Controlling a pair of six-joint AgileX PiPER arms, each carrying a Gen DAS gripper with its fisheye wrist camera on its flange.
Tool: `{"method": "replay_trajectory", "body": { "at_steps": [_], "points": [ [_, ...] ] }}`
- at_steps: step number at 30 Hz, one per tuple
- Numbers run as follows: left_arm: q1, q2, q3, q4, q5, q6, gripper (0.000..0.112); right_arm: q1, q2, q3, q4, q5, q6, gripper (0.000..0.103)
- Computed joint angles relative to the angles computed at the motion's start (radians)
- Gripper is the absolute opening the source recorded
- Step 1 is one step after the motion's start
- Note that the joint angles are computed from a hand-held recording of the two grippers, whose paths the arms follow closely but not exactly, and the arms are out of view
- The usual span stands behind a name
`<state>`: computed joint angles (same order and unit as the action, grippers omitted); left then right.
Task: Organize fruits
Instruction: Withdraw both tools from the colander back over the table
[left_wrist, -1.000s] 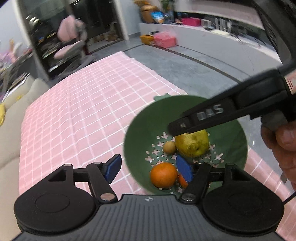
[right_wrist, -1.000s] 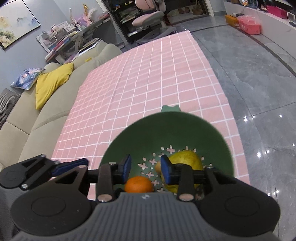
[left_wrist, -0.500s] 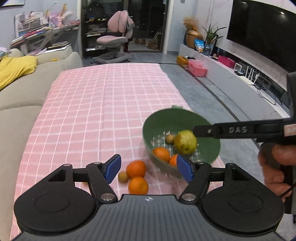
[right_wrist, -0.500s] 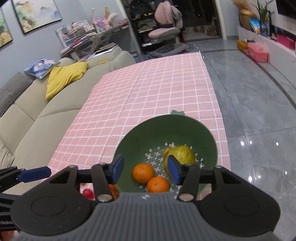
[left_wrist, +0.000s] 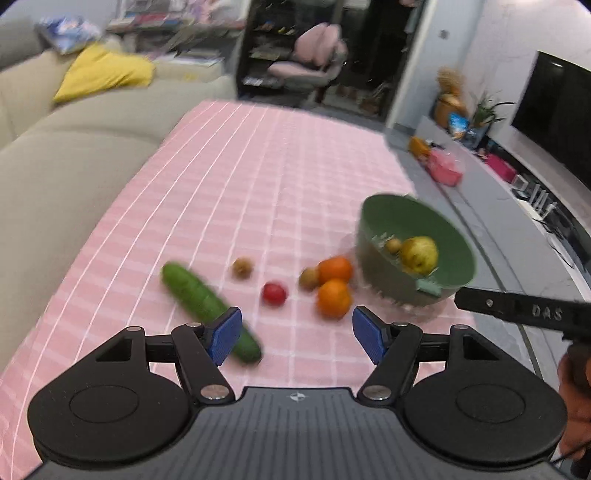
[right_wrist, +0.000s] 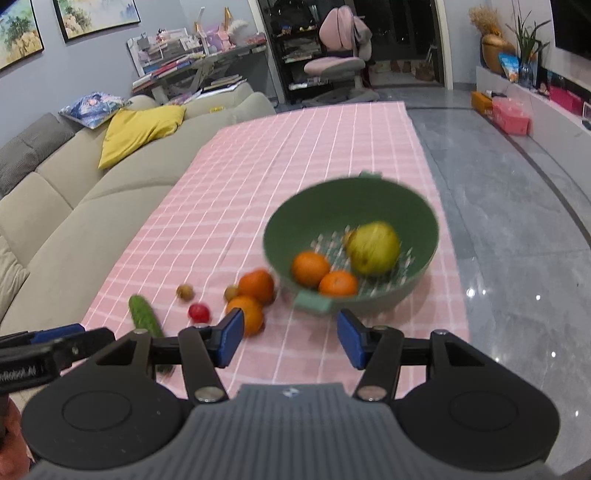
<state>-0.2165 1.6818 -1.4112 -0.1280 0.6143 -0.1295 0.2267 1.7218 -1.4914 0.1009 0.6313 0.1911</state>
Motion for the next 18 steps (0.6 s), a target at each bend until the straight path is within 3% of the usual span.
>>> {"method": "replay_trajectory", "body": {
  "at_steps": [5,11,18],
  "points": [
    [0.043,0.020,0.000,-0.029,0.071,0.023,0.081,0.074,0.024,0.024,-0.040,-0.017,0.048,0.054],
    [0.073,0.033,0.051,-0.034,0.019,-0.003,0.079,0.118,0.096,-0.016,-0.071,-0.031,0.086,0.054],
    [0.098,0.131,-0.019,-0.001,0.033,-0.151,0.076,0.132,0.207,-0.122,-0.096,-0.011,0.159,0.054]
  ]
}}
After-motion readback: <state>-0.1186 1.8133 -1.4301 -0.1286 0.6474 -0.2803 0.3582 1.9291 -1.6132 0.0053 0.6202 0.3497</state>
